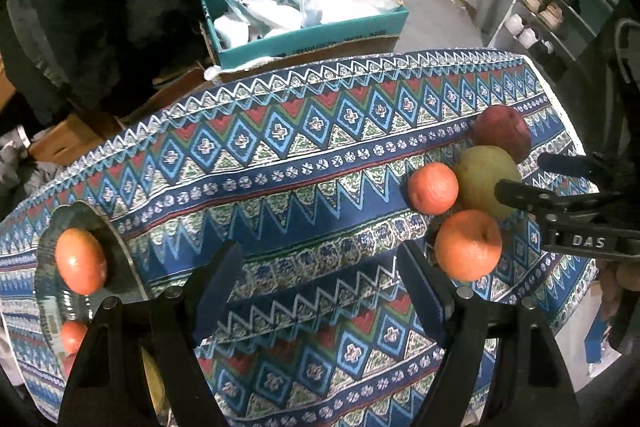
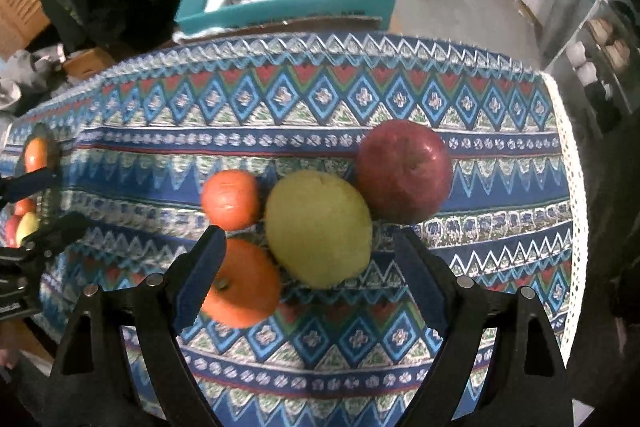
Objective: Organize fruits
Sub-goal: 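Move both tools back to the remaining fruit on the cloth, then grasp the green pear with the right tool while the left tool grasps an orange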
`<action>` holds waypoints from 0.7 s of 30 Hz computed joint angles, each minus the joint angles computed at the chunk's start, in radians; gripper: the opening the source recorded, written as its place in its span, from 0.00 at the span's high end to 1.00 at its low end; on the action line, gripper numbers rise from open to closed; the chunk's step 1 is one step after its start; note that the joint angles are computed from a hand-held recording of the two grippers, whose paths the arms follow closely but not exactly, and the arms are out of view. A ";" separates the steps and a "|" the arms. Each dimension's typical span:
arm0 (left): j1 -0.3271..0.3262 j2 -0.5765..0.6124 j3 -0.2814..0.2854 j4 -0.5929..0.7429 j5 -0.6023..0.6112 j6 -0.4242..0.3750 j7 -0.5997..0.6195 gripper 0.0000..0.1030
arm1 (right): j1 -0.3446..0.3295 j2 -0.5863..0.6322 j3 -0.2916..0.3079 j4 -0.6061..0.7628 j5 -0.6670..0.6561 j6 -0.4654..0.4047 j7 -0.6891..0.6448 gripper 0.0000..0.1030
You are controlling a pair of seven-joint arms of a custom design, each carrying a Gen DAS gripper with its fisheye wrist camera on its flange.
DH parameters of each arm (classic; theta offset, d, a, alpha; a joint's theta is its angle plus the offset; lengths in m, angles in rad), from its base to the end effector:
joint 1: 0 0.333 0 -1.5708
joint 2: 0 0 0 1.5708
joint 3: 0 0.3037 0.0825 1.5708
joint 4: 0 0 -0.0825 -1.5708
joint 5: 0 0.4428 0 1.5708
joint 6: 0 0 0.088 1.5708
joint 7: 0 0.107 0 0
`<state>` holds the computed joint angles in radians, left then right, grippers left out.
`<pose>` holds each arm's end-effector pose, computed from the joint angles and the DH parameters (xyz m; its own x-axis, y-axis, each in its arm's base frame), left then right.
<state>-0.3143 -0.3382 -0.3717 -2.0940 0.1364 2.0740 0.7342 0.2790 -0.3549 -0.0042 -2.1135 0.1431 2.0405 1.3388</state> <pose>0.4193 -0.3561 0.5603 0.0961 -0.9947 0.0378 -0.9221 -0.1032 -0.3729 0.5144 0.1531 0.5671 0.4530 -0.8883 -0.0749 -0.8601 -0.4135 -0.2988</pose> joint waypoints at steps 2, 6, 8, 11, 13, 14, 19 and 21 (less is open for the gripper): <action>0.001 0.016 0.002 0.004 -0.002 0.009 0.003 0.22 | -0.002 0.026 -0.002 0.008 0.004 -0.007 0.004 0.17; -0.001 0.041 0.008 0.006 -0.006 0.028 0.012 0.22 | -0.010 0.072 -0.005 0.019 0.022 -0.016 0.013 0.16; -0.003 0.050 0.011 0.006 -0.010 0.035 0.014 0.22 | -0.012 0.085 -0.008 0.019 0.050 -0.018 0.011 0.16; -0.005 0.064 0.017 0.009 -0.022 0.045 0.014 0.22 | -0.017 0.099 -0.004 0.012 0.058 -0.009 0.014 0.19; -0.008 0.070 0.020 0.009 -0.032 0.053 0.015 0.22 | -0.018 0.097 -0.011 0.004 0.094 -0.010 0.005 0.29; -0.010 0.072 0.021 0.010 -0.036 0.056 0.017 0.22 | -0.019 0.095 -0.010 0.000 0.099 -0.007 0.007 0.29; -0.019 0.088 0.018 0.026 -0.042 0.070 0.023 0.22 | -0.024 0.069 -0.004 -0.023 0.080 0.003 0.010 0.29; -0.023 0.093 0.019 0.031 -0.051 0.081 0.025 0.22 | -0.025 0.044 -0.010 -0.039 0.087 0.007 0.011 0.29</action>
